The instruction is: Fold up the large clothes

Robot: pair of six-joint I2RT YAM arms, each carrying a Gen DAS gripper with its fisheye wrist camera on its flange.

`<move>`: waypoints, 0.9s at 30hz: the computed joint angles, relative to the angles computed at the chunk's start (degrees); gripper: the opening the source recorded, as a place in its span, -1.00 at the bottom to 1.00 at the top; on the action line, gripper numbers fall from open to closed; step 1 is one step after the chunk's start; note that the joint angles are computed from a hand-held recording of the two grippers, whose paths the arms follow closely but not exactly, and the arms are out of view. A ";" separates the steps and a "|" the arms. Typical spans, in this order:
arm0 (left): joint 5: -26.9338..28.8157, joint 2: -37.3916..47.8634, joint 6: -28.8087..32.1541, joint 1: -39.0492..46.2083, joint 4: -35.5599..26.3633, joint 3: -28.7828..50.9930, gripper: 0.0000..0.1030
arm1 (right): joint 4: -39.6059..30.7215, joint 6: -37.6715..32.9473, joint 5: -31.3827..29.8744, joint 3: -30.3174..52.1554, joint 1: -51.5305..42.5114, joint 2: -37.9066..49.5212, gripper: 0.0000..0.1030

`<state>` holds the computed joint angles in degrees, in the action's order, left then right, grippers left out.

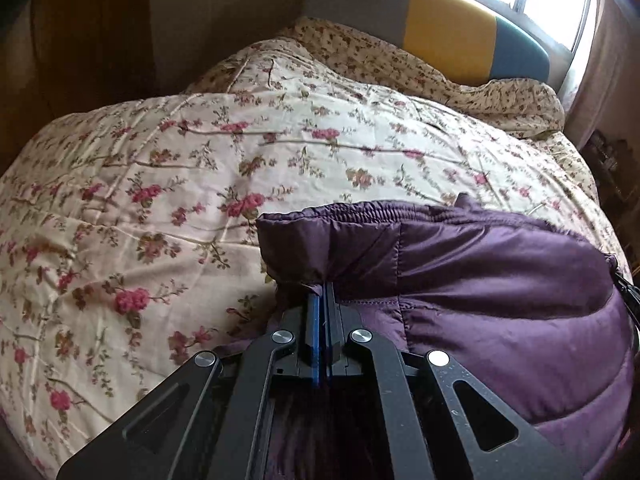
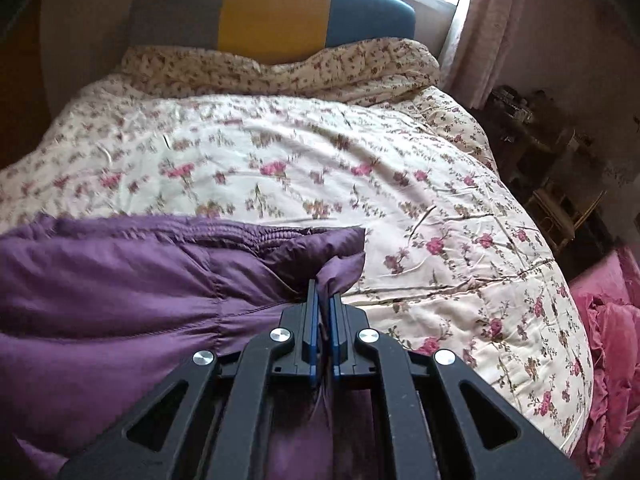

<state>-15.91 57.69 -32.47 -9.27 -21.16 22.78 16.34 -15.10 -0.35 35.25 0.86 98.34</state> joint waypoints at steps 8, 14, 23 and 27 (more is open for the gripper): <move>-3.03 2.75 -1.81 -2.62 6.97 -3.43 -0.97 | 4.31 -0.79 3.81 1.92 1.86 8.76 -0.85; -3.68 2.39 -2.83 -3.24 8.19 -4.28 -0.97 | 5.59 -0.98 5.56 1.97 2.70 9.70 -0.84; -8.83 -3.34 -5.69 -7.86 -0.46 -1.94 -0.62 | 2.96 -0.80 6.47 1.93 2.71 6.98 -0.65; -11.56 -9.34 -7.84 -11.05 -5.17 -1.33 -0.13 | 1.76 -0.36 5.06 1.28 1.33 4.25 -0.28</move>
